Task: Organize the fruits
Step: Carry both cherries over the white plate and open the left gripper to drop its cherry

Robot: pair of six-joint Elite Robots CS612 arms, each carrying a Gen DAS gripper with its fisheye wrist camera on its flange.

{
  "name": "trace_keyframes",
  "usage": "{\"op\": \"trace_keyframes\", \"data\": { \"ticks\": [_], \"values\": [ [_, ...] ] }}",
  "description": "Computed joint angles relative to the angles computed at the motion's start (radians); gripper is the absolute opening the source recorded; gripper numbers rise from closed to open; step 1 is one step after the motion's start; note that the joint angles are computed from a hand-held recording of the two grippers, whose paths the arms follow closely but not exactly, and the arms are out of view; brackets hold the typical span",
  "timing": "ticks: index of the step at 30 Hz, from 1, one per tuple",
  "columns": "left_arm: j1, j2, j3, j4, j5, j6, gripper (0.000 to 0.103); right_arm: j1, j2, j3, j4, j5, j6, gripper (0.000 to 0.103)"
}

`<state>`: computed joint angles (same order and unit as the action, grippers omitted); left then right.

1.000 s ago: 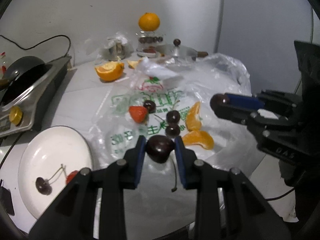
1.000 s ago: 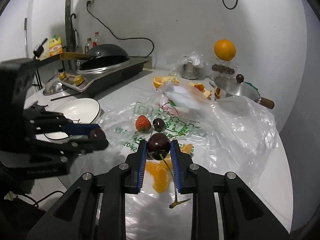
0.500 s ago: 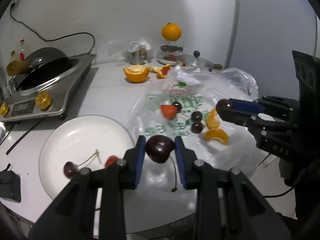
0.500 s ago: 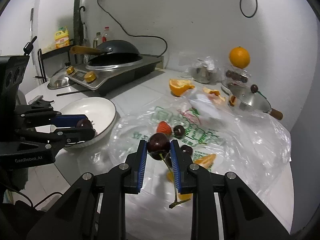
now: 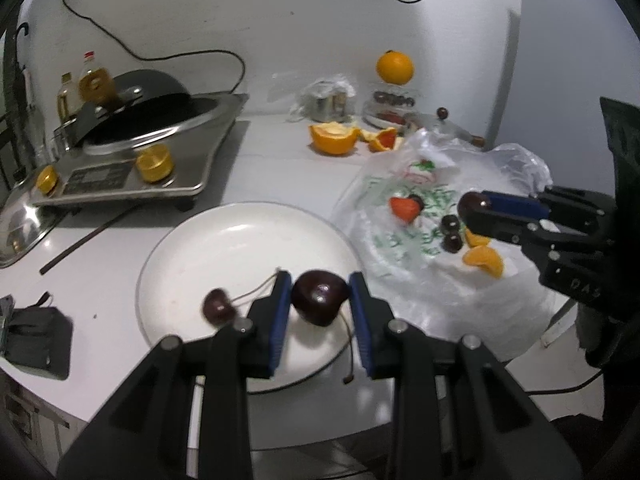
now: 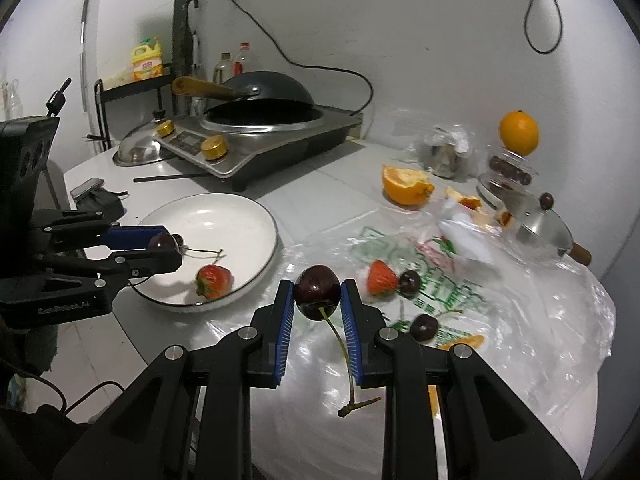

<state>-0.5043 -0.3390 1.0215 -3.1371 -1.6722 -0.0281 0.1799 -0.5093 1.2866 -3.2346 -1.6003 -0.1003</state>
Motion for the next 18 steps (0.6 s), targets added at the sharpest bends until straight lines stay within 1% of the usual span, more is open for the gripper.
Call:
{"op": "trace_keyframes", "data": {
  "ticks": [10, 13, 18],
  "values": [
    [0.018, 0.018, -0.013, 0.030, -0.003, -0.018, 0.030, 0.018, 0.032, -0.078, 0.067, 0.017, -0.032, 0.025],
    [0.016, 0.023, -0.017, 0.037, 0.009, -0.005, 0.030, 0.021, 0.041, -0.100, 0.087, 0.020, -0.040, 0.025],
    [0.021, 0.032, -0.025, 0.054, -0.012, 0.003, 0.030, 0.027, 0.057, -0.134, 0.118, 0.021, -0.045, 0.025]
  ]
}}
